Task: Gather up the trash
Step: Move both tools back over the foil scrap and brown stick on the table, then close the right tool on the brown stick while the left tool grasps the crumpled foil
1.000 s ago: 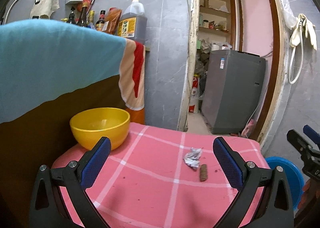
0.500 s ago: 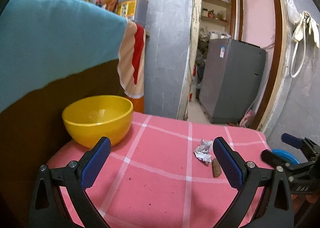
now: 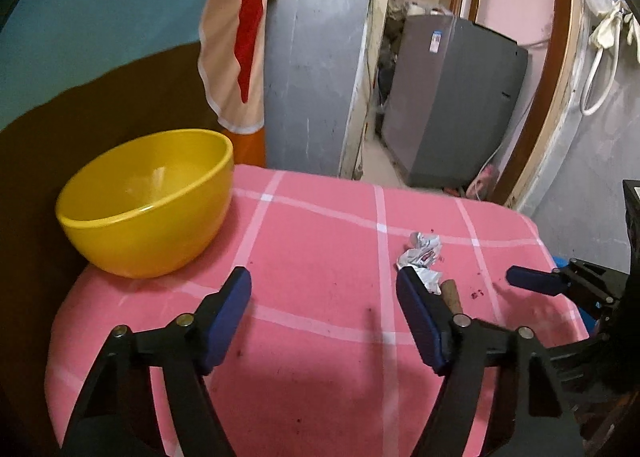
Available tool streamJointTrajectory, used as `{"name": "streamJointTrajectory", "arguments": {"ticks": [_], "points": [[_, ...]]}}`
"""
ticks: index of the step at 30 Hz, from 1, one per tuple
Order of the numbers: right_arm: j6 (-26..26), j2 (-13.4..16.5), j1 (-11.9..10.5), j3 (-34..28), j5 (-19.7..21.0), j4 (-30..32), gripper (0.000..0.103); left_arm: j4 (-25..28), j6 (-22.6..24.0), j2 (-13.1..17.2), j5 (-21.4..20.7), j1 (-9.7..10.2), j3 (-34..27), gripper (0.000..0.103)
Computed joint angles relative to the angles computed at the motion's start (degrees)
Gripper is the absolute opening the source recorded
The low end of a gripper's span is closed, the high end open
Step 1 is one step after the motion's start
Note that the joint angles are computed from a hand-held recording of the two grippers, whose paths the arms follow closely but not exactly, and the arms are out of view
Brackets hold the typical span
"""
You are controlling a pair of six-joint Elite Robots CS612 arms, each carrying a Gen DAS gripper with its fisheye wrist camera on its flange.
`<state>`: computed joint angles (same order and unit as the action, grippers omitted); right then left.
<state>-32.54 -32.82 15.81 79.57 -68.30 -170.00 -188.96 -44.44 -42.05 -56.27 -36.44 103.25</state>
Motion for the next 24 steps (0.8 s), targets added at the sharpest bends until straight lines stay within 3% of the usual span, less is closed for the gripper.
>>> {"name": "streamJointTrajectory", "arguments": {"ticks": [6, 8, 16, 24], "points": [[-1.92, 0.99, 1.32, -2.56, -1.52, 4.11, 0.060, 1.40, 0.29, -0.24, -1.78, 0.40, 0.04, 0.065], [-2.49, 1.30, 1.57, -3.28, -2.64, 5.46, 0.051, 1.12, 0.47, -0.21, -2.38, 0.56, 0.14, 0.065], [-1.09, 1.48, 0.51, -4.14, -0.33, 7.05, 0.014, 0.19, 3.07, 0.29, -5.13, 1.02, -0.77, 0.062], [1.72, 1.95, -0.70, -5.25, 0.78, 7.71, 0.014, 1.08, 6.93, 0.98, -9.23, 1.32, -2.62, 0.059]]}}
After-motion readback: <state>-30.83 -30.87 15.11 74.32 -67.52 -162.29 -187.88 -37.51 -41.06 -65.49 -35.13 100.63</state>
